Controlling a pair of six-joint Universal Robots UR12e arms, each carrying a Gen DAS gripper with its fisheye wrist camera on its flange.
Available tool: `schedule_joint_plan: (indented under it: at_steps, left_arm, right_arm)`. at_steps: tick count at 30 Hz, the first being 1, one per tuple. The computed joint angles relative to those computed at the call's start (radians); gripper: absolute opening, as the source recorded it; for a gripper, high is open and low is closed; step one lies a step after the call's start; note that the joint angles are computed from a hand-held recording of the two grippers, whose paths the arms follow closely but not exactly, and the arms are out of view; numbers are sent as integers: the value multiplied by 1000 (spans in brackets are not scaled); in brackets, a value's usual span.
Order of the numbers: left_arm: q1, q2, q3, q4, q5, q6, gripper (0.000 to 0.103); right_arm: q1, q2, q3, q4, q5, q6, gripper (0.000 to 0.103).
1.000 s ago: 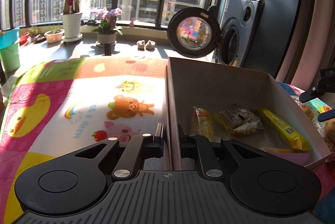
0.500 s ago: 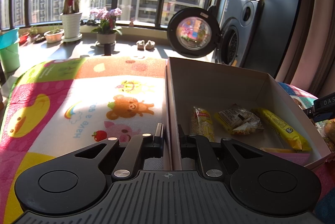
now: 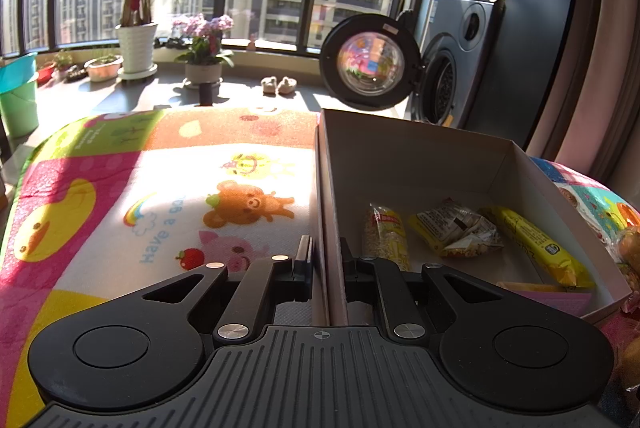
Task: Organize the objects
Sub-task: 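Grasp the wrapped bread bun with the right tool and drop it in the box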
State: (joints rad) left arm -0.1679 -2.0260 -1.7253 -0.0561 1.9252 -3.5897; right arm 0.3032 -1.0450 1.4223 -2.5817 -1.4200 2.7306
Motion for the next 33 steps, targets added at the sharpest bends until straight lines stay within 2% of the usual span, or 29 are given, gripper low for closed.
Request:
schedule_joint_plan:
  at_steps: [5,6,7,9,14,15,16,19,27,33]
  left_arm:
    - [0,0,0,0,0,0,13]
    - [0,0,0,0,0,0,13]
    - [0,0,0,0,0,0,13]
    - [0,0,0,0,-1,0,13]
    - [0,0,0,0,0,0,13]
    - [0,0,0,0,0,0,13]
    - [0,0,0,0,0,0,13]
    - [0,0,0,0,0,0,13]
    - [0,0,0,0,0,0,14]
    - [0,0,0,1,-1,0,14]
  right_arm:
    - [-12,-53,81,-31,-20,-21,49]
    - [-14,-58,90,-40,-21,-14,53]
    - [-16,-59,99,-68,-28,-3,66]
    - [-17,-56,105,-100,-45,35,79]
    - [-29,-31,56,14,3,185,78]
    - [-28,-29,54,22,0,190,71]
    - [-24,-27,55,17,-8,188,62]
    - [-14,-30,61,11,-25,153,56]
    - [-10,-71,59,94,95,94,54]
    - [0,-84,10,156,223,31,54]
